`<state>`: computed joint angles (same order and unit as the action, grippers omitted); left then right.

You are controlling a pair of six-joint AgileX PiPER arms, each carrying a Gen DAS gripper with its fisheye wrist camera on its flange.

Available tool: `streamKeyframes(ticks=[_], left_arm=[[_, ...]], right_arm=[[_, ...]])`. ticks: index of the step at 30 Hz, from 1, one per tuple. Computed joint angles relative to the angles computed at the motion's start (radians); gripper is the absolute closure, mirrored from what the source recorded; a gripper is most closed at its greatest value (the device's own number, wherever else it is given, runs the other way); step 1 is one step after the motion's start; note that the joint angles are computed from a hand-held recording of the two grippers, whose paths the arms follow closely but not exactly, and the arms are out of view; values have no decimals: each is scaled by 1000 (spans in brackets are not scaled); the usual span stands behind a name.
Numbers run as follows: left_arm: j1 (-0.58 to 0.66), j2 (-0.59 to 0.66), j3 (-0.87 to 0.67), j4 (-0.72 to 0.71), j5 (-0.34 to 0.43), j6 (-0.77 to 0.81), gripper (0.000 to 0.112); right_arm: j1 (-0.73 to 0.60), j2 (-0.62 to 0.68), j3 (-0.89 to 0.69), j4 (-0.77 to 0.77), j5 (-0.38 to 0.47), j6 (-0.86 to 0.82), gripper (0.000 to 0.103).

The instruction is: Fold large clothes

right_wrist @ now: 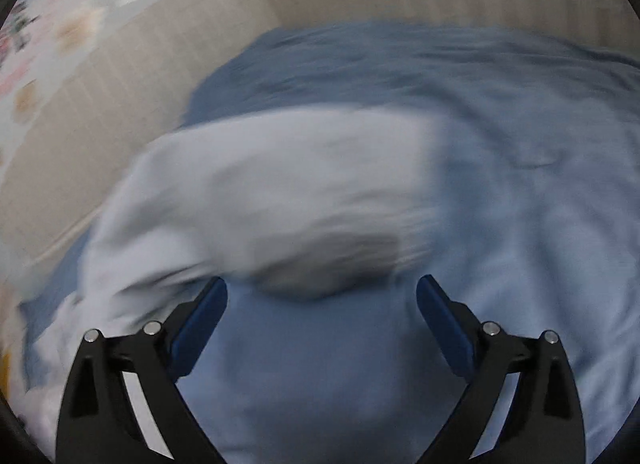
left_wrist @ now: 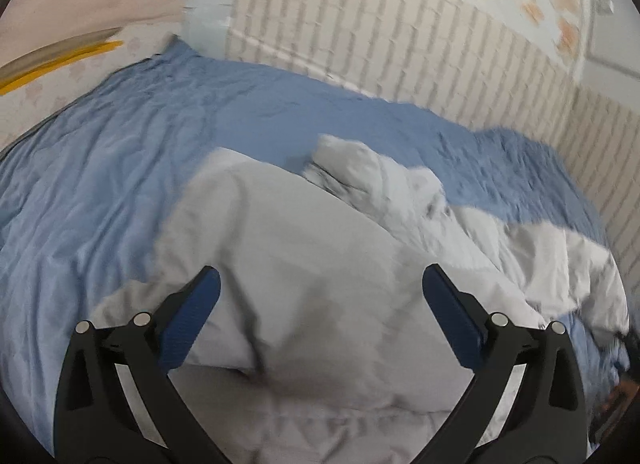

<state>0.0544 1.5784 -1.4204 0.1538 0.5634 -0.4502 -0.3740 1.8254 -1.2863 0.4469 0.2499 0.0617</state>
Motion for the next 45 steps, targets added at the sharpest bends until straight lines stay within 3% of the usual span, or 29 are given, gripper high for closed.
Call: streamKeyframes(ticks=[4,7,8,9,10,12,13,16,20,23,25,28,32,34,36,37,39,42,45], left_arm=[[74,-27,22,-92,-8,72,12],[101,-42,32,-131,-12,98,12],[107,-47,35,-140,-12,107,12],[110,-53,36,-142,-11,110,12],[114,-56,34,-145,-8,115,12],[124,-75,40,-132,-11,104,12],[133,-88,44,-110,-16,80,12],[186,-125,51,-169,-28,96,12],[258,-155,44,-314,-21,211,12],[283,-160,38,-381,-8,276,12],[299,-163,42,-428,-6,314,12],[320,-173,45,-458,3,350,12],[340,-177,46,-419,15,381,12],[350,-175,52,-398,12,372,12],[380,-171,63,-457,17,409,12],[394,-164,66,-499,22,435,12],[387,-152,63,-523,30,445,12],[340,-145,57,-508,36,452,12],[261,-137,46,-432,30,406,12]], right_arm=[[-64,75,-67,371,78,-390,8],[-49,144,-171,379,136,-477,12],[-45,167,-212,372,171,-491,33],[-46,179,-244,336,204,-466,47],[-36,179,-263,307,216,-438,50],[-53,129,-237,344,226,-499,87],[-58,103,-230,344,219,-508,91],[-90,-74,-91,485,180,-673,96],[-54,-293,-9,545,146,-757,97],[63,-404,2,538,121,-717,97],[209,-442,2,502,86,-652,97],[487,-365,-87,387,103,-548,97],[804,-151,-264,287,122,-482,100],[913,-71,-340,199,147,-429,99],[1008,-34,-382,-1,151,-307,96],[1032,-38,-369,-101,128,-257,84],[1052,-82,-288,-301,35,-122,10],[978,-157,-182,-601,-35,148,5],[875,-137,-199,-843,59,448,5]])
